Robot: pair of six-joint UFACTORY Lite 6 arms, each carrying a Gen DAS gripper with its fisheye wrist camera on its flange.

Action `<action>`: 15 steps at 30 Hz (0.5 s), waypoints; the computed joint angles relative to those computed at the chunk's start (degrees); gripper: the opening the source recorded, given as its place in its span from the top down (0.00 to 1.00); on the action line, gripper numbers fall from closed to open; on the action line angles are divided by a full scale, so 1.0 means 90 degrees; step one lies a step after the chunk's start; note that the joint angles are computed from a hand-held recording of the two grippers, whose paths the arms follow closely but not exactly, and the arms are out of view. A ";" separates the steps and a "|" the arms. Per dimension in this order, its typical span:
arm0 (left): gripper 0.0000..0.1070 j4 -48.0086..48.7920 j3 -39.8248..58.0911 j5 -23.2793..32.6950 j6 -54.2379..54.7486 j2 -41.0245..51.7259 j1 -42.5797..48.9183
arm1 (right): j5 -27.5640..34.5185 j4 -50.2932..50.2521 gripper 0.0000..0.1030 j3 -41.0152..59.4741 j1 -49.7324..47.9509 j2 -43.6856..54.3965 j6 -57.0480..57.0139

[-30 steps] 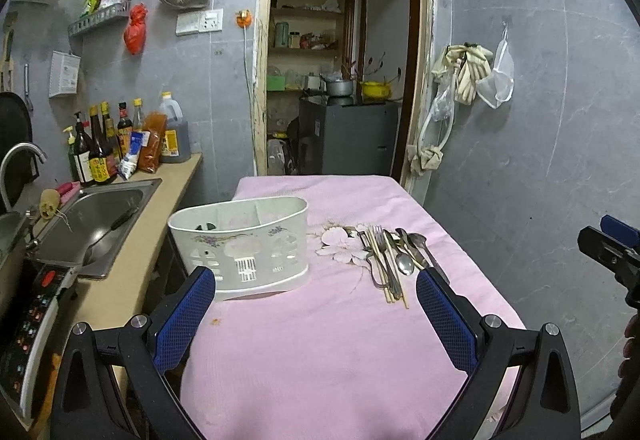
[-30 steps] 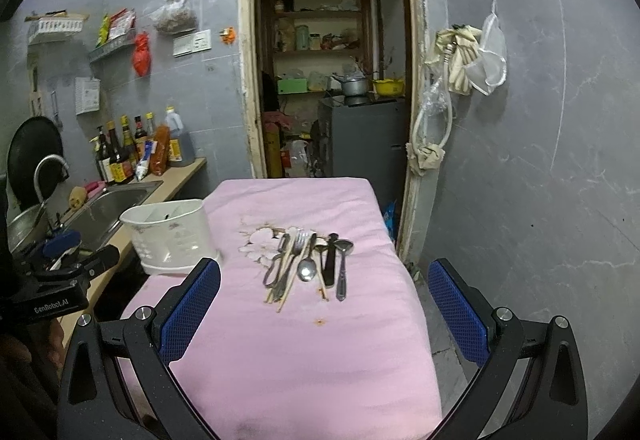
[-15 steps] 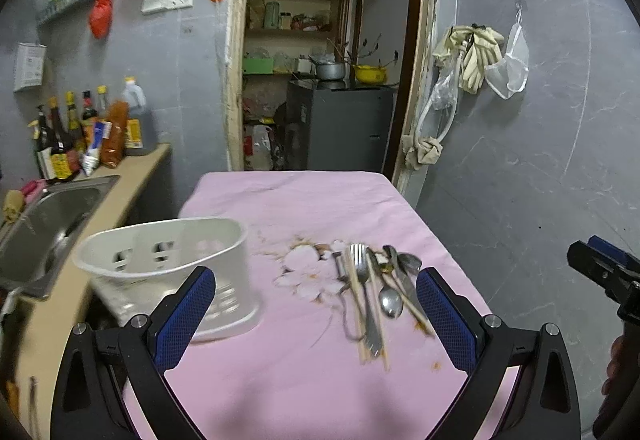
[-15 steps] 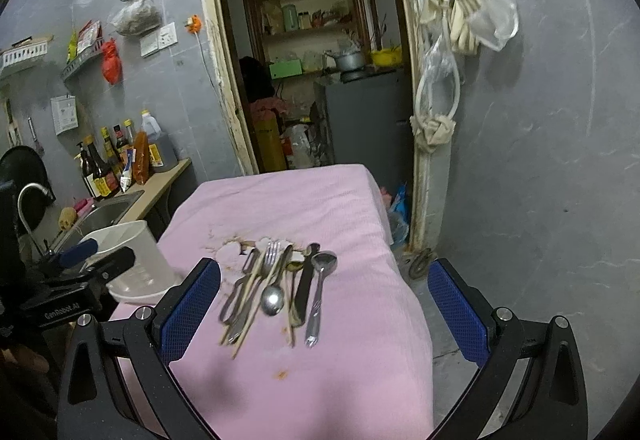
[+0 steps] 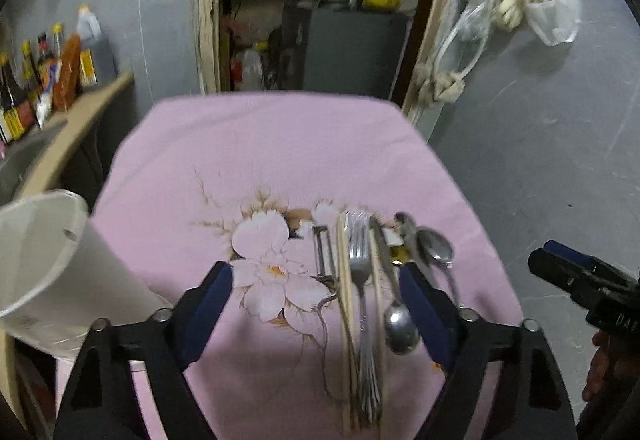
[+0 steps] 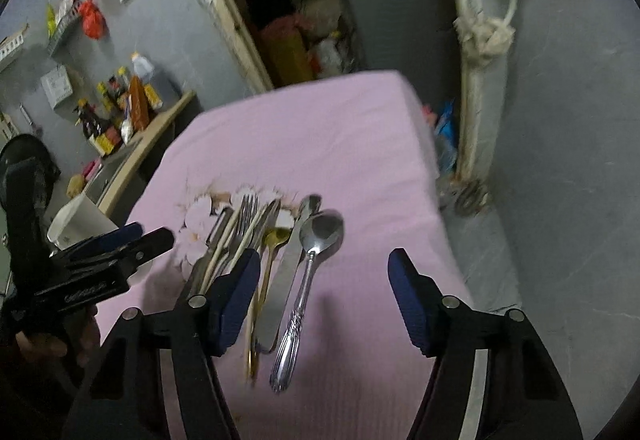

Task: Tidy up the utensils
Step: 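Lower the left tool onto the peeler while the right tool lowers onto a spoon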

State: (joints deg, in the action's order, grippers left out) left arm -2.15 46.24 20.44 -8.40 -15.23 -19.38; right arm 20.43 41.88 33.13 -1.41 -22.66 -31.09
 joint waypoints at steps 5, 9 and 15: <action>0.39 -0.1474 0.0443 -0.0053 0.1113 0.1182 0.0339 | -0.0110 0.1897 0.59 0.0466 0.0076 0.1574 -0.1914; 0.51 -0.1936 0.0730 0.0011 0.1452 0.1840 0.0340 | 0.0084 0.2905 0.61 0.0825 0.0041 0.2478 -0.2880; 0.62 -0.2174 0.0969 -0.0114 0.1636 0.2265 0.0268 | 0.0212 0.4616 0.70 0.1102 0.0109 0.3204 -0.4555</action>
State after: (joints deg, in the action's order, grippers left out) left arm -21.72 54.96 19.41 6.33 5.16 -16.97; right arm 22.34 83.42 43.04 -0.43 6.17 -72.09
